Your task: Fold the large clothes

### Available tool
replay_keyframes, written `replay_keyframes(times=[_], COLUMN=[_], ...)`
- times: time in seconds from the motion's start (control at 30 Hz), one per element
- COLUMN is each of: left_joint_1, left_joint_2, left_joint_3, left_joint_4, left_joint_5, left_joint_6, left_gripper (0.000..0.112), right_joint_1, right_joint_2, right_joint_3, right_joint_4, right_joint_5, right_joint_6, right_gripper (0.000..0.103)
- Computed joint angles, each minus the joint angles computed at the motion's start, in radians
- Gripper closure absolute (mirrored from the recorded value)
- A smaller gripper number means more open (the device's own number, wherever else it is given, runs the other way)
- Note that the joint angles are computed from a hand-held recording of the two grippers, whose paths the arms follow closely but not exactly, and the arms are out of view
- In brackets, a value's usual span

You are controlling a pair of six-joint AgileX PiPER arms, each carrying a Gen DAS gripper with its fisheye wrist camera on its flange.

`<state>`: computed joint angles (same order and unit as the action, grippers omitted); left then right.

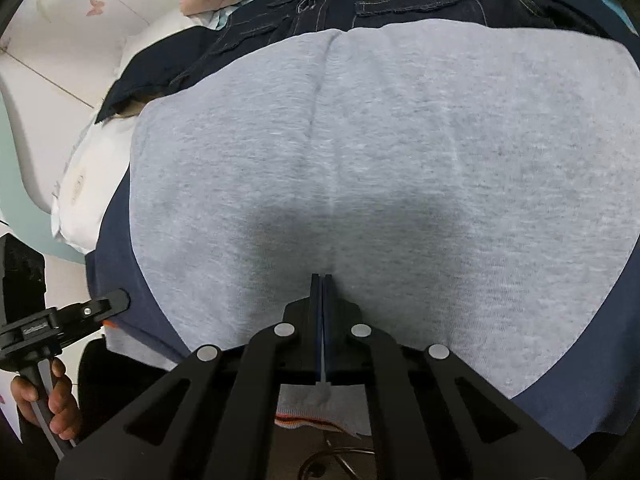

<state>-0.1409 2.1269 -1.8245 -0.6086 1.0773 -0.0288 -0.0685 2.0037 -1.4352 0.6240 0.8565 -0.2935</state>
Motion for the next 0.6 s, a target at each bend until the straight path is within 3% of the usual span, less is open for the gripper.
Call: replay_keyframes(times=[0.23,0.3,0.43,0.6], left_joint_1=[-0.043,-0.067,-0.130,-0.196], left_joint_2=[-0.029,-0.028,-0.004,0.079], left_joint_3=[-0.072,-0.109,-0.188,-0.375], left_joint_4=[-0.001,0.007,0.006,-0.014], left_joint_5=[0.036,0.043,0.070,0.125], left_joint_6=[0.033,0.027,0.034,0.032], left_gripper=[0.100,0.100,0.100,0.099], right_joint_1=[-0.034,-0.019,-0.037,-0.076], right_joint_2=[-0.086,-0.065,-0.018,-0.157], right_joint_3=[0.068,0.071,0.066,0.157], right_joint_4=[0.092,0.044,0.086,0.146], right_joint_5=[0.046,0.037,0.037,-0.021], right_joint_6=[-0.092,-0.059,-0.093,-0.159], right_gripper=[0.101,0.103,0.103,0.101])
